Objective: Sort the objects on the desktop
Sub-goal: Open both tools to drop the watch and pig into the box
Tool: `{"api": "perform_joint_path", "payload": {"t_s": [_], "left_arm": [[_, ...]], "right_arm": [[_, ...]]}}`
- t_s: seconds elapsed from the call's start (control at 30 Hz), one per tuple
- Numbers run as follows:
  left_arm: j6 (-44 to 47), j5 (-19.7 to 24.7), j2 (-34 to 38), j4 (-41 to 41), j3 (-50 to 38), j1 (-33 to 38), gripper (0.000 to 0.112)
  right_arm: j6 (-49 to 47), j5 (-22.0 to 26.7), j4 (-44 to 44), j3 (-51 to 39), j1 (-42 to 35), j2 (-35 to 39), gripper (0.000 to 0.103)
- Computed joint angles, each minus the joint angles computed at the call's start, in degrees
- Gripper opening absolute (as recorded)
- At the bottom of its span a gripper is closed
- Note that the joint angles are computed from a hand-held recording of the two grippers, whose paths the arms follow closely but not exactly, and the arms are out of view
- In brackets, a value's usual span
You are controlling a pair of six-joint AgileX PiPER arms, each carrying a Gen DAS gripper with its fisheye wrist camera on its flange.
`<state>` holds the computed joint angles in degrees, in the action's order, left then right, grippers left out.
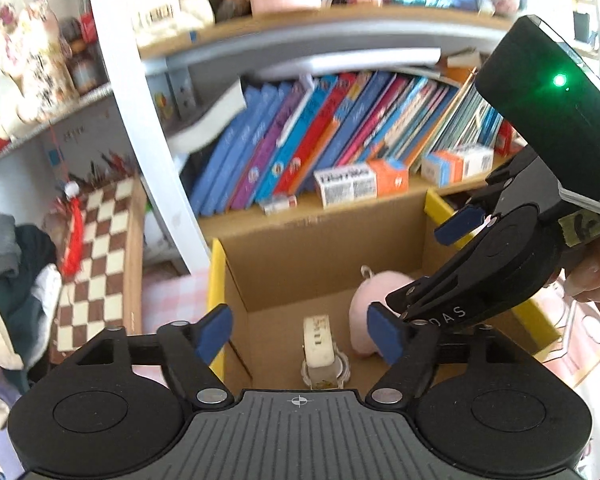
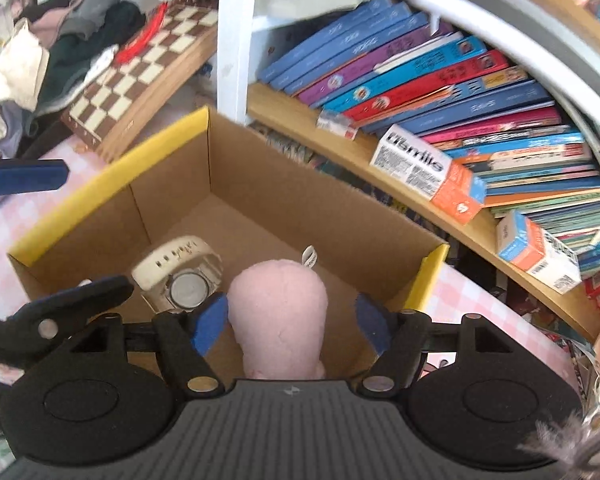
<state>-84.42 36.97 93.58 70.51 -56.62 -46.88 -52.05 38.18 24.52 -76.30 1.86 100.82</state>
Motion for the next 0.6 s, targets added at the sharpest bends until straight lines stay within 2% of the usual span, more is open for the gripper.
{"api": "perform_joint_path", "payload": {"t_s": [0.1, 0.3, 0.6], "left_arm": [[-1.7, 0.9, -3.4, 2.2, 2.3, -1.6, 0.080], [-4.3, 2.1, -12.4, 5.1, 8.3, -5.2, 0.084], [-3.0, 6.0, -24.6, 2.8, 16.4, -11.8, 0.084]], "right_arm": [[0.3, -1.1, 1.3, 3.3, -0.6, -4.3, 0.071], [-0.2, 0.6, 7.3, 10.0, -3.9, -14.1, 0.073], [3.0, 1.3, 9.8, 22.6, -7.6, -31.8, 0.076]]}}
